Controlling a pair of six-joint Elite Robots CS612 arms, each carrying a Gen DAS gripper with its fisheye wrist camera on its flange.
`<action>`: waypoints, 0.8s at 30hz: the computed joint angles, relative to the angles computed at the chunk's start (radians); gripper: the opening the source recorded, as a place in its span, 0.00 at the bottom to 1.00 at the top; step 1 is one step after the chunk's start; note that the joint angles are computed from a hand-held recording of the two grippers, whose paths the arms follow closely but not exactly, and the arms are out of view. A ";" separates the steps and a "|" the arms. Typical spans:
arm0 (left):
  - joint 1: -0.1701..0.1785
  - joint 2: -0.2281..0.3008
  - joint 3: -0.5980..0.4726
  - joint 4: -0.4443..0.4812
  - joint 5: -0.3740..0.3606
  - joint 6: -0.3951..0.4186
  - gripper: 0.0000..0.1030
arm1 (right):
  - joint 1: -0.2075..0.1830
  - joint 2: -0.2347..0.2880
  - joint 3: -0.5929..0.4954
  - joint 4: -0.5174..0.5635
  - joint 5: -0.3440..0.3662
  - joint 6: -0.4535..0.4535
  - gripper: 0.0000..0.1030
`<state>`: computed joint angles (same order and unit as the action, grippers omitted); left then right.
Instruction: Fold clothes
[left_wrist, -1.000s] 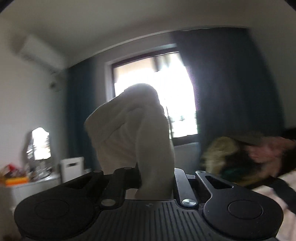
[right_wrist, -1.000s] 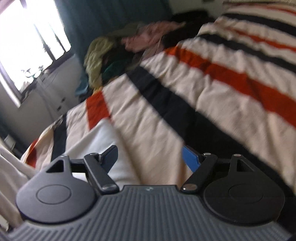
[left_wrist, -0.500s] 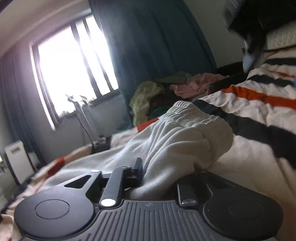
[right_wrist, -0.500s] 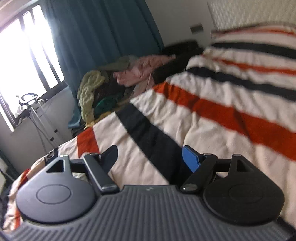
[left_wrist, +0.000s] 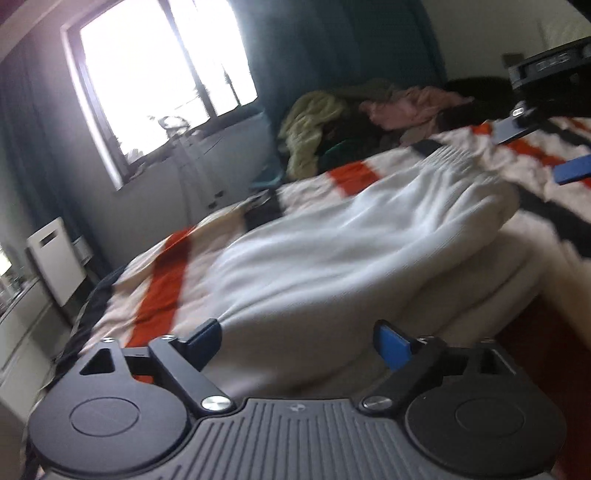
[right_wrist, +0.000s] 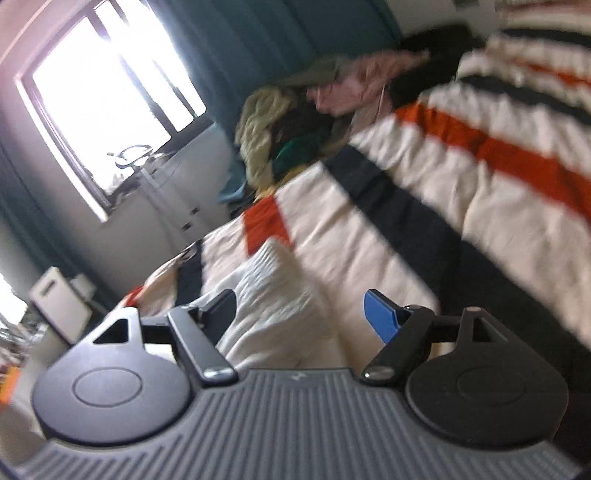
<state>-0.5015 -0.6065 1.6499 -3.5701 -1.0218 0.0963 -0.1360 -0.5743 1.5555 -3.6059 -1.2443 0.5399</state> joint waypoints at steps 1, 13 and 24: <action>0.004 -0.007 0.015 0.008 0.023 -0.029 0.90 | -0.006 -0.004 0.006 0.018 0.044 0.020 0.73; 0.055 -0.009 0.019 0.080 0.053 -0.237 0.93 | -0.010 0.049 -0.060 0.110 0.209 0.217 0.70; 0.127 0.003 -0.010 0.117 -0.133 -0.618 0.97 | 0.011 0.085 -0.121 0.068 0.099 0.190 0.36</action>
<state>-0.3747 -0.6037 1.6396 -3.4534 -1.1552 -0.5222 -0.1250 -0.4897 1.4347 -3.5382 -1.1448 0.7301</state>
